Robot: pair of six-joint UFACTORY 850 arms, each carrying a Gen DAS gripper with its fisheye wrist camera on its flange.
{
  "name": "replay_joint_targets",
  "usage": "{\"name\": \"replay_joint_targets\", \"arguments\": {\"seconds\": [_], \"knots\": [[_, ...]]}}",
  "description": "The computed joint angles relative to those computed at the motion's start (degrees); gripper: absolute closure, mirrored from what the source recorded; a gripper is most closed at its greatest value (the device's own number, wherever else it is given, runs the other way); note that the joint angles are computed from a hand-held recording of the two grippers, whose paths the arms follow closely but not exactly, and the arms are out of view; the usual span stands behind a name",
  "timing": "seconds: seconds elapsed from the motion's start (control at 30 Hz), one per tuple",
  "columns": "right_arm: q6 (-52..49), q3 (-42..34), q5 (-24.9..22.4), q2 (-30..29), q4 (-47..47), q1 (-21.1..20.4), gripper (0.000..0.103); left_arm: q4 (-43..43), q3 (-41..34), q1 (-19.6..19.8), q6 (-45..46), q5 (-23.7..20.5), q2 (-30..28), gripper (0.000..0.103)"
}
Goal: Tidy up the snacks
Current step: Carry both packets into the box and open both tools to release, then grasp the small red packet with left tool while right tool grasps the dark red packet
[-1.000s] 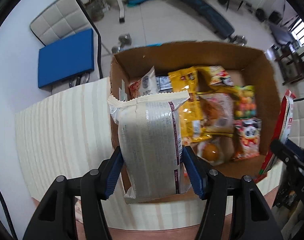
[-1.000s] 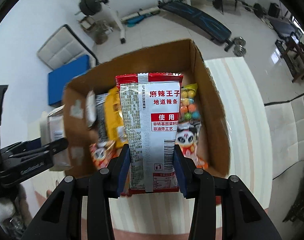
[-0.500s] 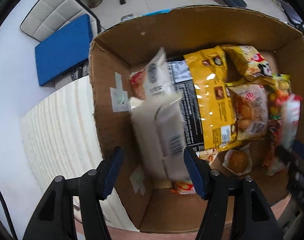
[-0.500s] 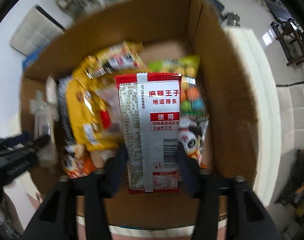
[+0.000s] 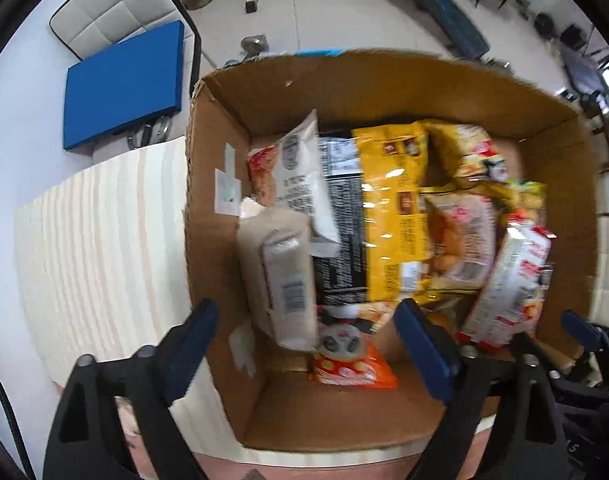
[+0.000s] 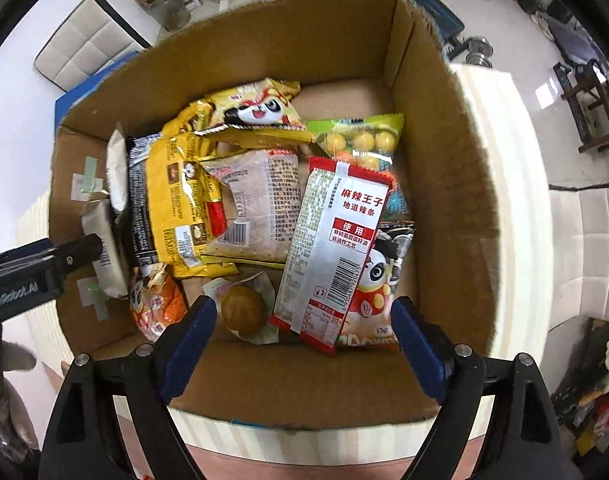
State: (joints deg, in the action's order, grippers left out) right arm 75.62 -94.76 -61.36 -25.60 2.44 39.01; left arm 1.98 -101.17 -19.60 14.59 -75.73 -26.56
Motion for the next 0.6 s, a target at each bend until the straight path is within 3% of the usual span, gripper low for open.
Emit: {"name": "replay_joint_targets", "arguments": {"seconds": [0.13, 0.27, 0.43, 0.6], "knots": [[1.3, -3.2, -4.7, 0.0, -4.8, 2.0, 0.011, -0.8, 5.2, 0.1, 1.4, 4.7, 5.5, 0.011], [2.8, -4.8, -8.4, 0.8, -8.8, 4.6, 0.011, -4.5, 8.5, 1.1, 3.2, 6.4, 9.5, 0.011], [5.5, -3.4, -8.8, 4.0, -11.2, 6.8, 0.011, -8.1, 13.6, 2.1, 3.9, 9.2, 16.3, 0.011], [7.8, -6.1, -12.6, 4.3, -15.2, 10.3, 0.011, -9.6, 17.9, 3.1, 4.5, 13.4, 23.0, 0.011]]}}
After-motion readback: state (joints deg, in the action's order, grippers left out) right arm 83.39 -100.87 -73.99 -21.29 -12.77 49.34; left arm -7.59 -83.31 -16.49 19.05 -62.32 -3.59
